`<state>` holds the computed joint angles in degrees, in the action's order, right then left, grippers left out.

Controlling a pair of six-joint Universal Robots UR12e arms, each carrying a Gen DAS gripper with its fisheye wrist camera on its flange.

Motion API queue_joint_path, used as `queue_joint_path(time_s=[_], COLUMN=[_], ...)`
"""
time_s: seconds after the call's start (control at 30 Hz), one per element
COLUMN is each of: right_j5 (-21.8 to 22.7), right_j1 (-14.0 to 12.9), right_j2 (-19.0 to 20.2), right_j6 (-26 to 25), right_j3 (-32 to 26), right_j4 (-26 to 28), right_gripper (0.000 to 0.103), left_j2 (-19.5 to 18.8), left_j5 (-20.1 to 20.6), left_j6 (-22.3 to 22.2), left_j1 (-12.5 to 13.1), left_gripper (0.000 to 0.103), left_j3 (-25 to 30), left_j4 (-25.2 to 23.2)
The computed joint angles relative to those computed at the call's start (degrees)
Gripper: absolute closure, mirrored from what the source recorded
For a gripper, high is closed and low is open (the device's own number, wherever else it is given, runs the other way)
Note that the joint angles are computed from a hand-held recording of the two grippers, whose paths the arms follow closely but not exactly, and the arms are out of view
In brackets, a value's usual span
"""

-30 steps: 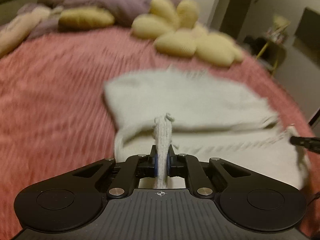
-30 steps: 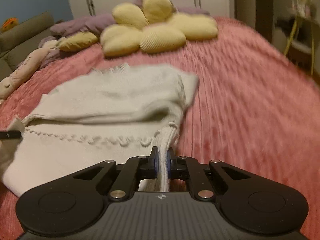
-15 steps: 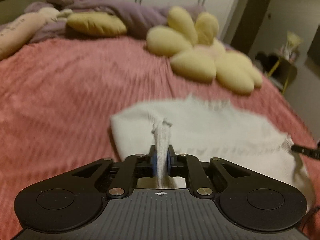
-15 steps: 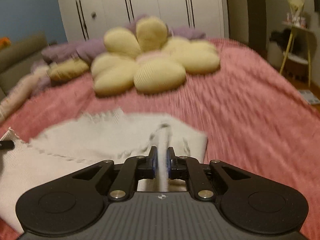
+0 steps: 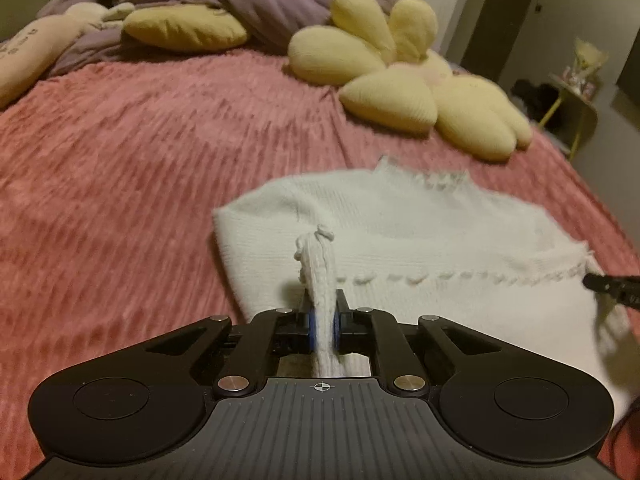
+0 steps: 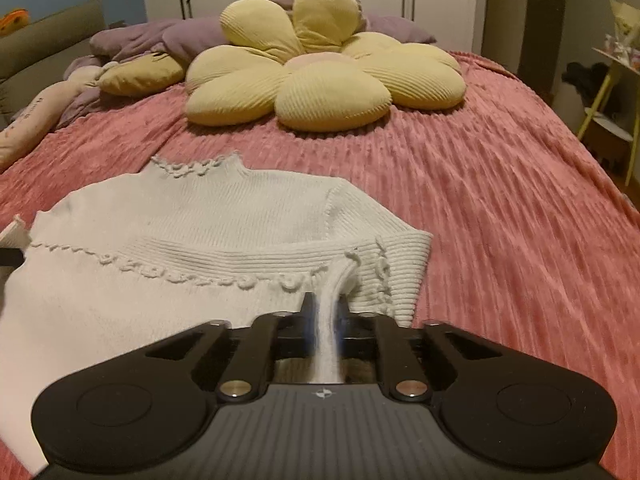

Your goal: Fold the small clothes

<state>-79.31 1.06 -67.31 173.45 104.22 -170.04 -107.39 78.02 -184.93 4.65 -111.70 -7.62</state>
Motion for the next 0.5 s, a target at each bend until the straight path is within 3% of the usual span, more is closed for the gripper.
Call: queue_joint_path(time_s=[0.13,0.23,0.37,0.5], right_j5=[-1.32,-5.75,-13.52,-18.26], right_j1=[0.47,1.92,4.11,5.05], right_j2=[-0.03,1.82,5.88,9.70], right_j6=[-1.49,-1.21,-0.32,2.26], right_j3=[0.48,-2.00,-7.16,-11.30], right_j4=[-7.42,-12.29,-15.41,-14.48], right_gripper=[0.097,0.097,0.097,0.097], left_j2=[-0.15,-2.43,-7.09,-10.67], left_j5=[0.16,5.01,14.53,21.10], left_j6=[2.31,3.16,3.51,1.11], left_j1=[-0.03,-1.24,-3.45,-4.93], left_gripper=[0.093,0.093,0.093,0.091], left_j3=[1.88,5.59,10.32,12.95], left_j4=[5.72,8.34,10.75,7.73])
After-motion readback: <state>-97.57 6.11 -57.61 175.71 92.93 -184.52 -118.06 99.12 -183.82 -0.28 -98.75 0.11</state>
